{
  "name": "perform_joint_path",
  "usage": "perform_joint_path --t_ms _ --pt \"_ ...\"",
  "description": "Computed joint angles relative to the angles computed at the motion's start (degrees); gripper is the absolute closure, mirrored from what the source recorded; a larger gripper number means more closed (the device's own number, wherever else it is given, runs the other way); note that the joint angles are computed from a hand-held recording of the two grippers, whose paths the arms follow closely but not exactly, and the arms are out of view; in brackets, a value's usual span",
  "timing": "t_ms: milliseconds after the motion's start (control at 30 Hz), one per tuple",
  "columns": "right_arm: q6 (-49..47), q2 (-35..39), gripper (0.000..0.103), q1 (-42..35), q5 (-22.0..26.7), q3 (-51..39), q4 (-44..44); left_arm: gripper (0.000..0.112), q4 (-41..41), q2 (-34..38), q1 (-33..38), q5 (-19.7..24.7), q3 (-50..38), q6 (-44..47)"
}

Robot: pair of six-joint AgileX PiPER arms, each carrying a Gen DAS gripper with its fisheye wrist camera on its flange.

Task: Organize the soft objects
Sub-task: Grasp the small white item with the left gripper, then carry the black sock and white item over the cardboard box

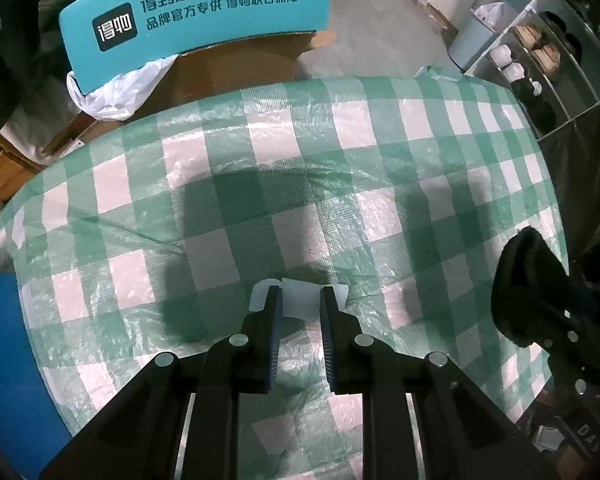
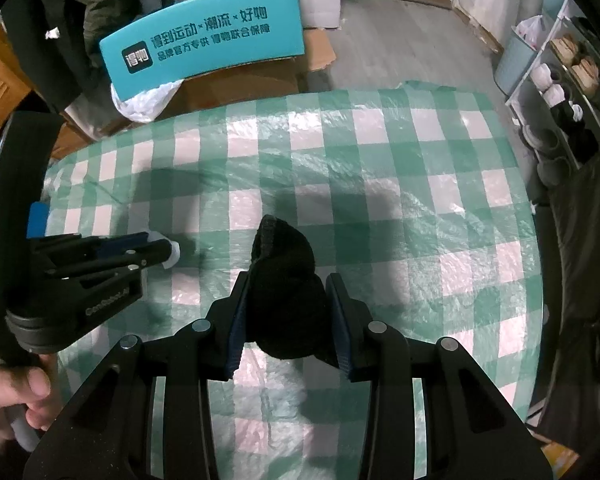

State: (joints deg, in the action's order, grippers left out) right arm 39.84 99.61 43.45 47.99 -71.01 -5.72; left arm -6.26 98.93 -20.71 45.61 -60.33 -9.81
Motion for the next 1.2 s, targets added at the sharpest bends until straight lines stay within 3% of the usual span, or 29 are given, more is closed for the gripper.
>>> perform_joint_path --t_ms 300,1200 --pt "1.91 -1.55 0.067 3.16 1.39 -1.75 -1.49 0.094 1.68 -5.51 1.07 2.01 1.91 0.23" --pt "7.81 -4.08 0.067 15.22 6.99 -9.59 -8.31 0.094 12.93 -32.50 4.62 10.87 11.15 0.79"
